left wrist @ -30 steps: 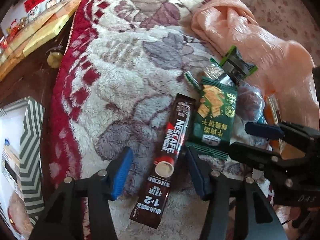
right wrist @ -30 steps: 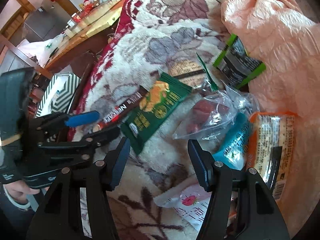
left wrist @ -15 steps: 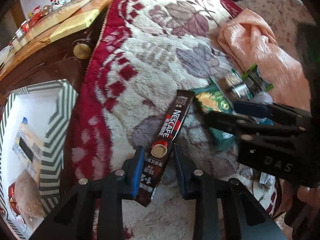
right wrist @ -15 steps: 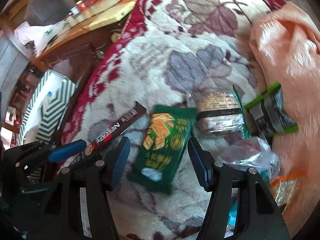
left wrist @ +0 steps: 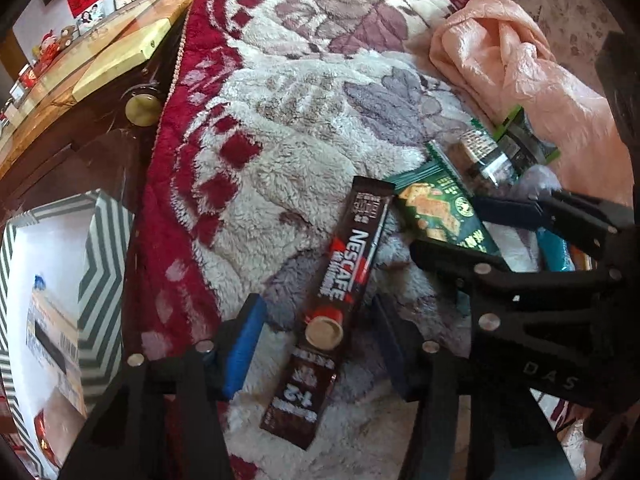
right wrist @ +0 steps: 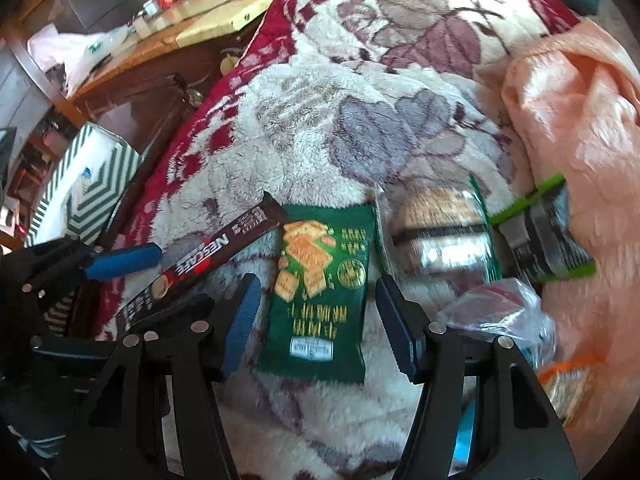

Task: Organize snacks
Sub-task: 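Lift the Nescafe stick with the left gripper while the right grasps the green cracker pack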

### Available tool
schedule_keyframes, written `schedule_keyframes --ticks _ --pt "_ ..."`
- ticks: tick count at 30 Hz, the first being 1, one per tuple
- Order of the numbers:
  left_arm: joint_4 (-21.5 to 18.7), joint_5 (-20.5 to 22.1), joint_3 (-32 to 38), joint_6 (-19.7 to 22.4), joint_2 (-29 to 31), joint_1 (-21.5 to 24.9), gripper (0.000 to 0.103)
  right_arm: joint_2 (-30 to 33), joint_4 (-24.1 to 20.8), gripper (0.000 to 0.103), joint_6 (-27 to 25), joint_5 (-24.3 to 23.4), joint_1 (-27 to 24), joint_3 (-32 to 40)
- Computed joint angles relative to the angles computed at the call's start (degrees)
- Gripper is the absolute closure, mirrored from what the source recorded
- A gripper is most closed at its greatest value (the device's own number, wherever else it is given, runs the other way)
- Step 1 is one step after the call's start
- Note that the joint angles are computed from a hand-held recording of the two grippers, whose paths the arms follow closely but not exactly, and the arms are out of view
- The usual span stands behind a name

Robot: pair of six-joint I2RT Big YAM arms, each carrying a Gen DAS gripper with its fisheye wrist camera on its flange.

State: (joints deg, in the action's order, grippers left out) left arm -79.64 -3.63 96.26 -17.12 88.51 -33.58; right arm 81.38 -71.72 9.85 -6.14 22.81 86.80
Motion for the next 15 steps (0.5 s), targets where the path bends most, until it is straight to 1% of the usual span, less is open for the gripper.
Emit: schedule_keyframes --ticks 2,3,4,5,6,7,8,10,15 --pt "-0.32 0.28 0.39 0.79 0.52 0.26 0.047 0.35 0.62 0.045 -1.27 -0.54 -0.23 -0.06" --pt "-0.09 0.38 0.29 1.04 0.46 0.32 0.057 0.43 0.64 0.055 -2.22 -0.26 -0.47 -0.23" --pt "0.13 0.73 0.18 1.06 0.36 0.43 0.063 0.31 0.53 0.059 -3.18 0.2 -0.54 -0.49" --pt "0.54 0.9 -0.09 0.75 0.13 0.55 0.066 -0.28 1.03 0.059 -4.29 -0.09 -0.86 -1.23" --pt "1.09 1.33 -0.54 0.35 -0.24 0.74 0.072 -0.94 1.06 0.06 -4.64 -0.95 -1.46 -1.95" --pt "1.7 1.54 -1.03 -0.33 -0.66 0.83 0.082 -1.45 1.03 0.06 -4.56 -1.39 -1.83 -2.43" --pt "2.15 1.0 -1.48 -1.04 -1.08 0.72 0.086 -1.95 0.99 0.06 -4.56 -1.54 -2.07 -2.87" --pt "2.69 0.14 -2.36 -2.08 -2.01 0.32 0.09 -3.27 1.02 0.061 -4.94 -1.33 -2.29 -3.97" --pt "3.44 -1.03 -4.62 -4.36 -4.41 -0.83 0.093 -6.66 2.04 0.061 -4.2 -3.27 -2.92 -6.65"
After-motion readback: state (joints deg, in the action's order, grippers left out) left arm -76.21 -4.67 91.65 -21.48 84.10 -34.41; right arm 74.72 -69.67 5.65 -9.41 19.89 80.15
